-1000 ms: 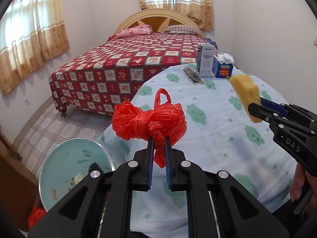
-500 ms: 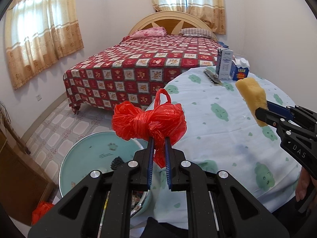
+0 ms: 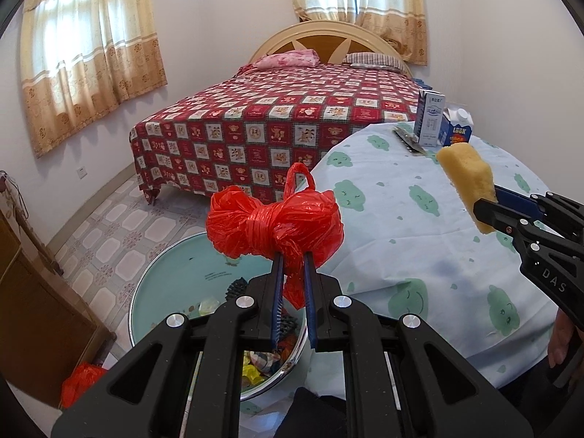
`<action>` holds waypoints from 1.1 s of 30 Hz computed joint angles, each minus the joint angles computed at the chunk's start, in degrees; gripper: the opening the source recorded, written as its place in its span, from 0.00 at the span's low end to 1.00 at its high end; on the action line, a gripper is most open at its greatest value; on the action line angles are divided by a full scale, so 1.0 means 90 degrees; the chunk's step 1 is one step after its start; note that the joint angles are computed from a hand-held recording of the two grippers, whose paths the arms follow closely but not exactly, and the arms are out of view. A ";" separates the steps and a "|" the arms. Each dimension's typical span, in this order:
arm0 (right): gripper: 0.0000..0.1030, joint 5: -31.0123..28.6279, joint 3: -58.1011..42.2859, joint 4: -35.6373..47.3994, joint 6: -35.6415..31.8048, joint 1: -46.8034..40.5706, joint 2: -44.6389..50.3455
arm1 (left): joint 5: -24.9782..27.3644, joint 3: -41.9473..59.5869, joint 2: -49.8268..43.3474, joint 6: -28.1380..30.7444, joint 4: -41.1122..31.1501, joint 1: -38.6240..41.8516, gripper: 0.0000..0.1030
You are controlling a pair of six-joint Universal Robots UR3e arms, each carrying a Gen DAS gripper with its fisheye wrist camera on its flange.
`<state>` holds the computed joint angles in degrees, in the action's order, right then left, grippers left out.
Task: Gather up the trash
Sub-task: 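Carry the red bag and yellow sponge over the teal bucket with both tools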
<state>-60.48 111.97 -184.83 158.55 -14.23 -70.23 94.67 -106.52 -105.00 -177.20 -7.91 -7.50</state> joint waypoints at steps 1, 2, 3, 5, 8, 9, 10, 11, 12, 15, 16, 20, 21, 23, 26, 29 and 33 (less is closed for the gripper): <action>0.23 -0.0008 0.0013 -0.0017 0.0000 0.0026 -0.0012 | 0.0017 0.0019 -0.0018 -0.0012 0.0000 -0.0012 0.10; 0.23 -0.0019 0.0022 -0.0013 -0.0006 0.0058 -0.0027 | 0.0021 -0.0015 0.0008 -0.0008 0.0015 -0.0002 0.10; 0.23 -0.0023 0.0008 -0.0008 -0.0012 0.0073 -0.0019 | 0.0017 -0.0065 0.0044 -0.0002 0.0038 0.0016 0.10; 0.23 -0.0041 -0.0030 0.0001 -0.0033 0.0128 0.0003 | 0.0004 -0.0172 0.0123 0.0017 0.0077 0.0061 0.10; 0.23 -0.0067 -0.0044 -0.0005 -0.0042 0.0204 0.0009 | -0.0026 -0.0296 0.0225 0.0018 0.0114 0.0139 0.10; 0.23 -0.0079 -0.0059 -0.0005 -0.0050 0.0236 0.0019 | -0.0029 -0.0330 0.0249 0.0017 0.0130 0.0157 0.10; 0.23 -0.0081 -0.0074 -0.0006 -0.0061 0.0261 0.0030 | -0.0045 -0.0377 0.0287 0.0016 0.0148 0.0190 0.10; 0.23 -0.0091 -0.0084 -0.0014 -0.0066 0.0297 0.0040 | -0.0054 -0.0422 0.0322 0.0021 0.0163 0.0219 0.10; 0.23 -0.0108 -0.0098 -0.0015 -0.0067 0.0334 0.0048 | -0.0058 -0.0457 0.0348 0.0027 0.0178 0.0240 0.10; 0.23 -0.0161 -0.0146 -0.0017 -0.0072 0.0435 0.0072 | -0.0080 -0.0581 0.0441 0.0045 0.0230 0.0322 0.10; 0.23 -0.0180 -0.0170 -0.0018 -0.0075 0.0482 0.0085 | -0.0111 -0.0644 0.0492 0.0059 0.0249 0.0374 0.10; 0.23 -0.0267 -0.0237 -0.0027 -0.0123 0.0656 0.0145 | -0.0156 -0.0793 0.0592 0.0071 0.0303 0.0526 0.10; 0.23 -0.0295 -0.0280 -0.0010 -0.0131 0.0707 0.0173 | -0.0174 -0.0824 0.0615 0.0081 0.0312 0.0568 0.10; 0.23 -0.0351 -0.0374 0.0013 -0.0132 0.0807 0.0235 | -0.0225 -0.0949 0.0696 0.0105 0.0347 0.0691 0.10; 0.23 -0.0403 -0.0504 0.0058 -0.0154 0.0933 0.0328 | -0.0254 -0.1024 0.0725 0.0116 0.0378 0.0808 0.10; 0.23 -0.0456 -0.0611 0.0089 -0.0164 0.1049 0.0405 | -0.0322 -0.1152 0.0810 0.0143 0.0395 0.0968 0.10; 0.23 -0.0493 -0.0754 0.0107 -0.0209 0.1163 0.0538 | -0.0361 -0.1291 0.0879 0.0180 0.0449 0.1123 0.10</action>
<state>-64.92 105.19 -183.86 156.66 -3.76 -65.38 91.41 -118.13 -97.09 -175.58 -3.88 2.61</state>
